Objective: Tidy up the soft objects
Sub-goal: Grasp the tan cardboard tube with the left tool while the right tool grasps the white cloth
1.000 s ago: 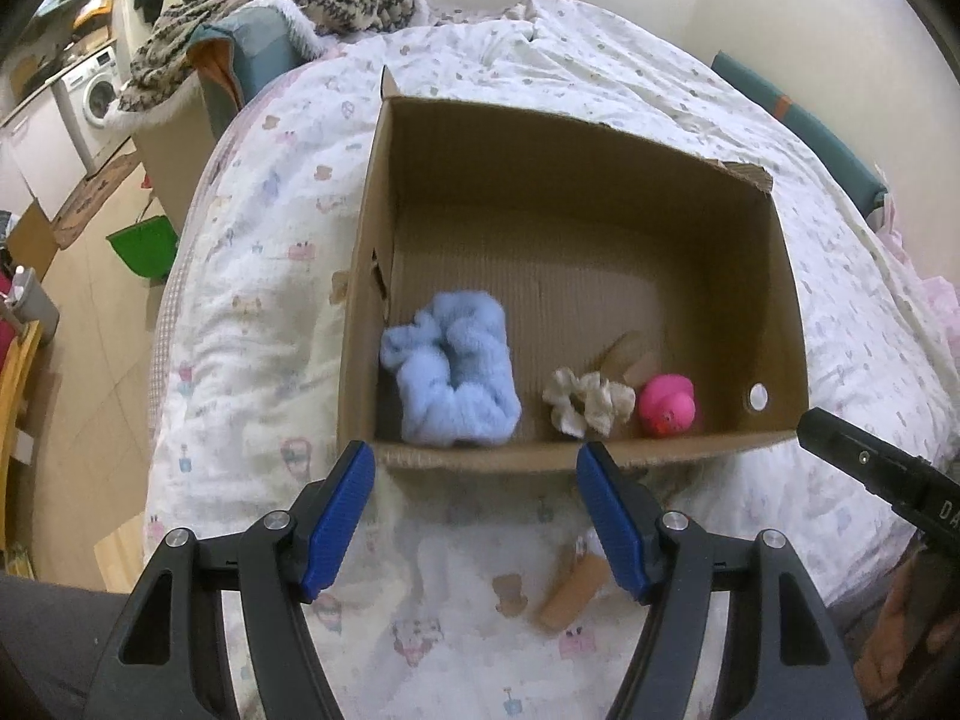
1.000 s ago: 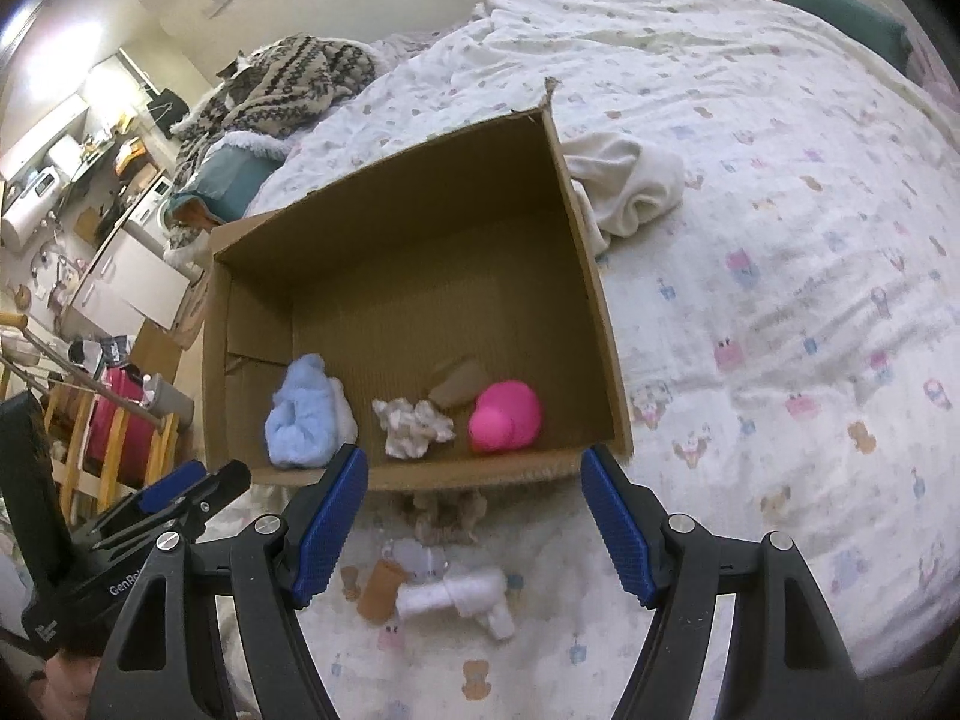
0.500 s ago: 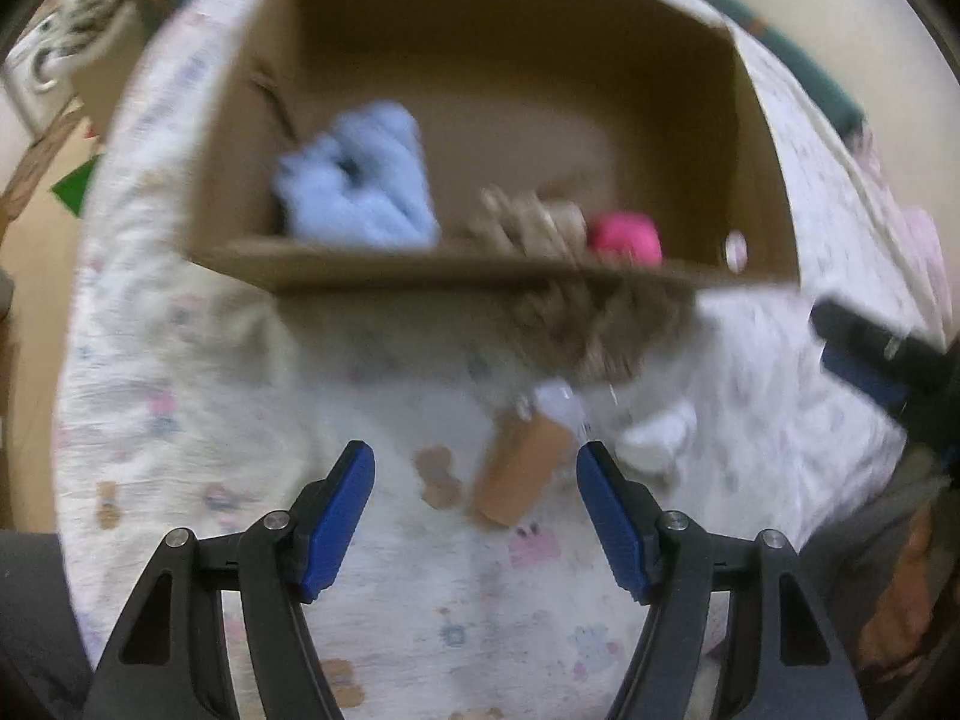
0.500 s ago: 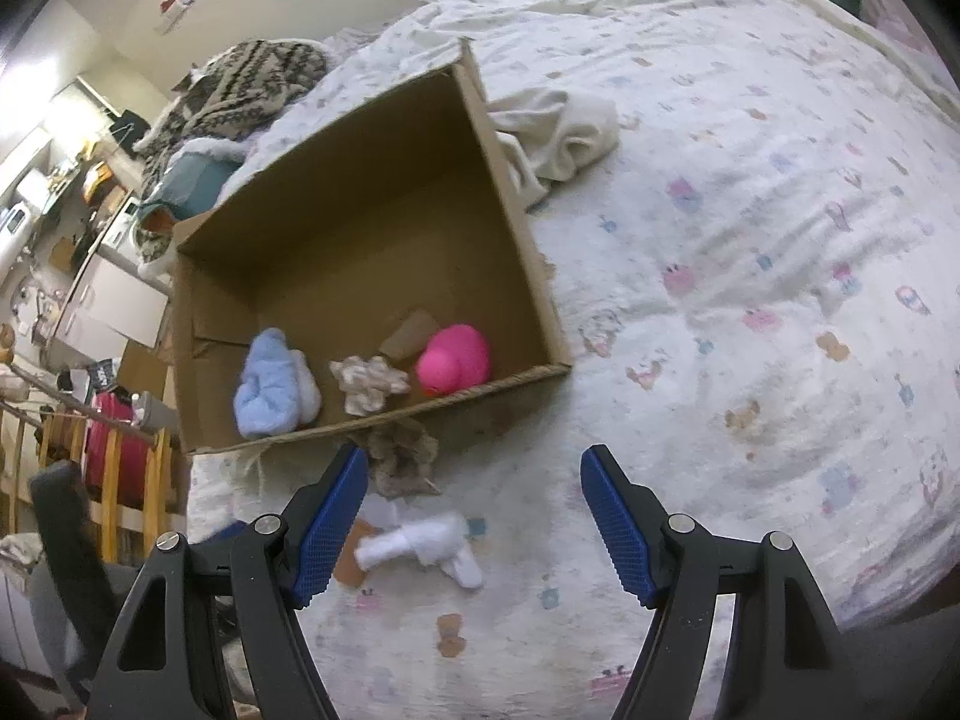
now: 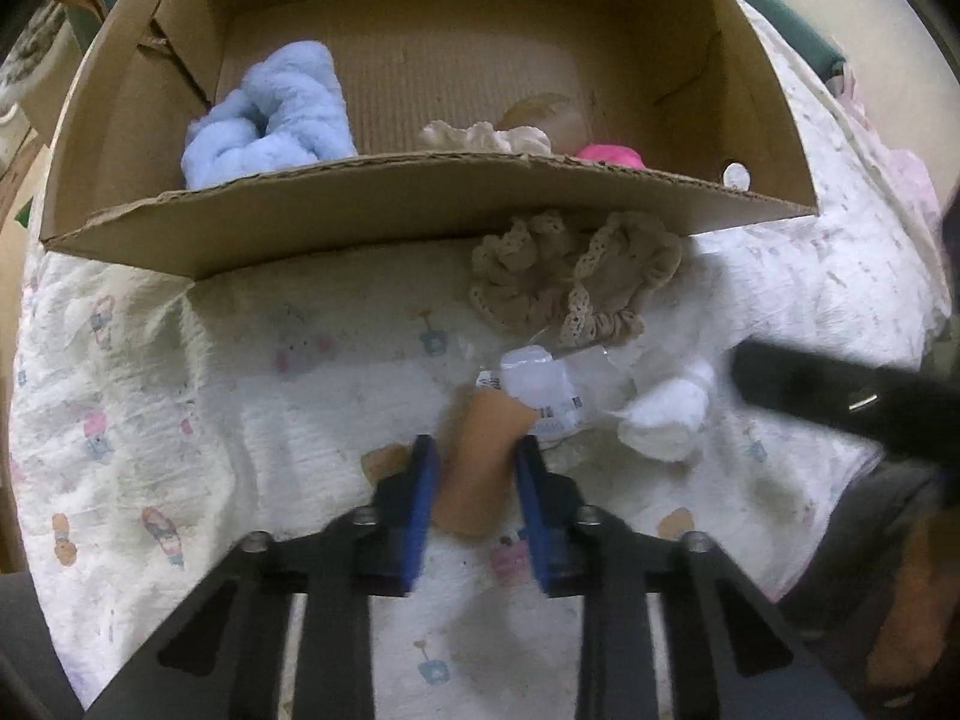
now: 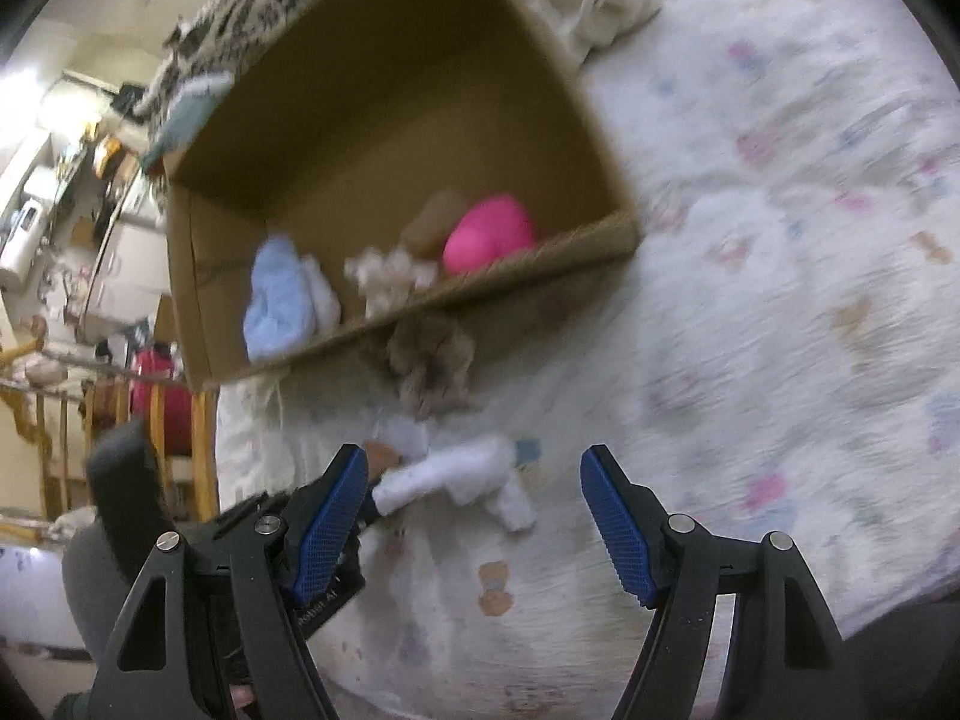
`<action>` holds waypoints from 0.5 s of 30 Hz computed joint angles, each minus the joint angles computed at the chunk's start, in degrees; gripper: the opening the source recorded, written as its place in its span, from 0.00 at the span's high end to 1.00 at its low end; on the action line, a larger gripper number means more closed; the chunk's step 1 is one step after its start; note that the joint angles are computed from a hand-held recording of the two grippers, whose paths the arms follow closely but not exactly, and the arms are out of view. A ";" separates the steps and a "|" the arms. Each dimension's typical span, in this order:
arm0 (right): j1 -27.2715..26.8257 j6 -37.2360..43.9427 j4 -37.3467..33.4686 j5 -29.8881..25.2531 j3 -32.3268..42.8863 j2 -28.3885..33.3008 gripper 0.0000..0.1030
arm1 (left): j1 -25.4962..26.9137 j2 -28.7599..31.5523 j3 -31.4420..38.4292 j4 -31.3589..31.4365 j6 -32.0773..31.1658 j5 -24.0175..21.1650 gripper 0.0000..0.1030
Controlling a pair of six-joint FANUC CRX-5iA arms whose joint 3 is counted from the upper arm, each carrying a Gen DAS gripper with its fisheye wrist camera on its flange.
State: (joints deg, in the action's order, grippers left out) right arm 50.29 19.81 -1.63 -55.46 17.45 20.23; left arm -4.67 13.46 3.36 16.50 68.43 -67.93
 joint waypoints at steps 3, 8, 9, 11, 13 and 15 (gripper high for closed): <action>-0.09 2.41 -1.14 -3.87 4.58 3.54 0.25 | 0.64 -0.03 0.23 0.71 -0.02 -0.50 0.83; -0.04 4.31 -1.83 -8.46 9.87 7.53 0.28 | 1.96 -0.35 -0.06 0.30 2.01 -1.54 0.83; 0.08 4.63 -1.68 -9.29 10.61 8.06 0.37 | 2.39 -0.45 -0.19 0.20 2.34 -1.62 0.83; 0.13 5.82 -2.07 -11.14 12.13 9.07 0.51 | 2.99 -0.56 -0.40 0.01 2.89 -1.75 0.83; 0.36 6.10 -1.64 -12.51 12.80 9.58 0.62 | 3.17 -0.57 -0.07 -0.86 3.67 -1.97 0.90; 0.63 6.14 -1.08 -12.35 12.52 9.44 0.67 | 3.42 -0.43 0.16 -0.93 4.24 -2.29 0.92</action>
